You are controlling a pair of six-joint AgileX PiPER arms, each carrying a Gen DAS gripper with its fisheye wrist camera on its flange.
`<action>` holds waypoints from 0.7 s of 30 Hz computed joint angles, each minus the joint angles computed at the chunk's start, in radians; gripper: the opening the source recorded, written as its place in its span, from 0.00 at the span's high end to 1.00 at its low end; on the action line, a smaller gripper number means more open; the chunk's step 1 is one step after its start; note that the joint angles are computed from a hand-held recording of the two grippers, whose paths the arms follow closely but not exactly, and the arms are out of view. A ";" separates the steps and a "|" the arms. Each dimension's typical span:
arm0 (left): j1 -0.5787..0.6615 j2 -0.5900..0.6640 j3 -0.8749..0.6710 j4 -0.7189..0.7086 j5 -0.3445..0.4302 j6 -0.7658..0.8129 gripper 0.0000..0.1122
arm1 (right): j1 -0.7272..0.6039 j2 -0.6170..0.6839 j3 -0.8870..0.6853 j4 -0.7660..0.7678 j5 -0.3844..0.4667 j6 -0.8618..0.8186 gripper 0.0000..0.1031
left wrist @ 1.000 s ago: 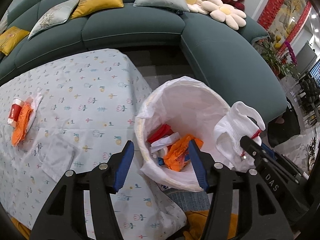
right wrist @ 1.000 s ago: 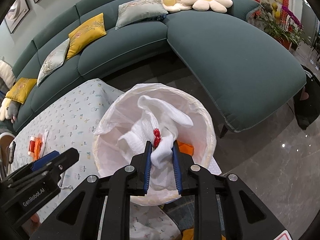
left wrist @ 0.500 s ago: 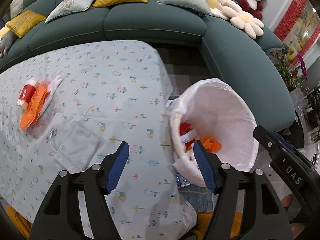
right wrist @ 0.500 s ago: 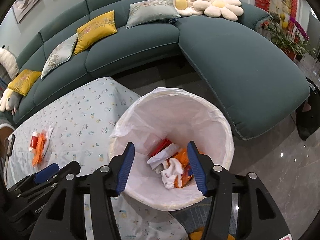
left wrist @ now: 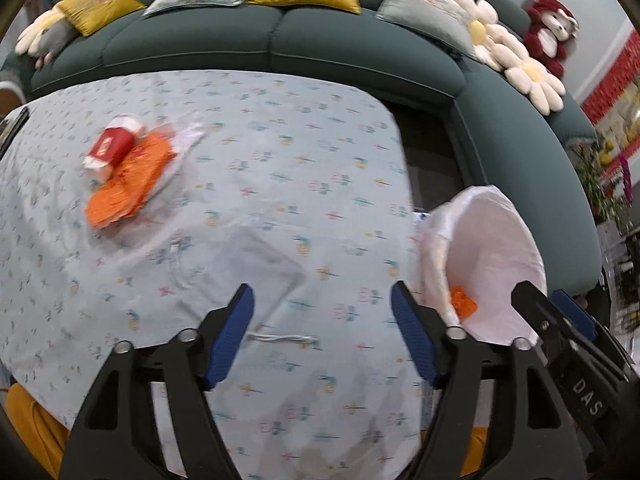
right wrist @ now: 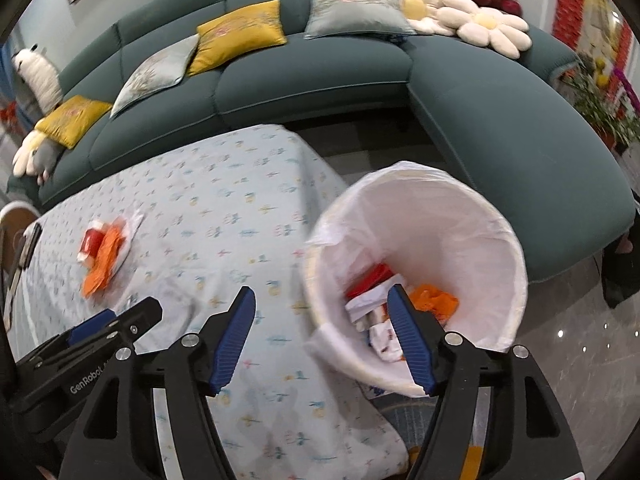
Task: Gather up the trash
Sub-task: 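Move both grippers back to the orange bag and grey drawstring bag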
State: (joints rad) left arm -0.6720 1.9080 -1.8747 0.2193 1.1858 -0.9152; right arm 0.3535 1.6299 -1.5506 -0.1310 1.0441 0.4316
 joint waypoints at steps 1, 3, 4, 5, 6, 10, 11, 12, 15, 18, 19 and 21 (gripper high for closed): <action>0.010 -0.033 0.051 0.011 -0.021 -0.013 0.37 | 0.016 0.005 -0.007 -0.006 0.004 0.009 0.34; 0.028 -0.072 0.110 0.017 -0.041 -0.019 0.37 | 0.049 0.016 -0.022 -0.018 0.014 0.026 0.33; 0.035 -0.086 0.132 0.017 -0.047 -0.021 0.36 | 0.066 0.023 -0.030 -0.023 0.020 0.033 0.33; 0.048 -0.109 0.167 0.018 -0.061 -0.025 0.36 | 0.078 0.028 -0.034 -0.028 0.023 0.040 0.33; 0.058 -0.127 0.195 0.020 -0.069 -0.028 0.36 | 0.097 0.037 -0.043 -0.033 0.031 0.049 0.33; 0.105 -0.198 0.304 0.017 -0.103 -0.032 0.35 | 0.141 0.061 -0.060 -0.030 0.046 0.073 0.33; 0.117 -0.215 0.329 0.014 -0.113 -0.031 0.35 | 0.149 0.066 -0.063 -0.028 0.049 0.076 0.33; 0.130 -0.230 0.354 0.012 -0.119 -0.030 0.35 | 0.163 0.074 -0.069 -0.030 0.053 0.085 0.33; 0.166 -0.271 0.419 0.003 -0.141 -0.030 0.33 | 0.202 0.099 -0.086 -0.040 0.065 0.102 0.33; 0.205 -0.304 0.477 -0.004 -0.161 -0.025 0.32 | 0.235 0.127 -0.105 -0.044 0.075 0.115 0.33; 0.226 -0.315 0.500 -0.013 -0.171 -0.018 0.32 | 0.247 0.140 -0.116 -0.043 0.079 0.119 0.33; 0.269 -0.335 0.538 -0.038 -0.189 -0.006 0.31 | 0.266 0.164 -0.139 -0.042 0.085 0.120 0.33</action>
State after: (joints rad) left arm -0.4027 1.5727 -1.3366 0.1817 0.9970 -0.9212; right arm 0.6193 1.7944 -1.6893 -0.1725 1.1290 0.5512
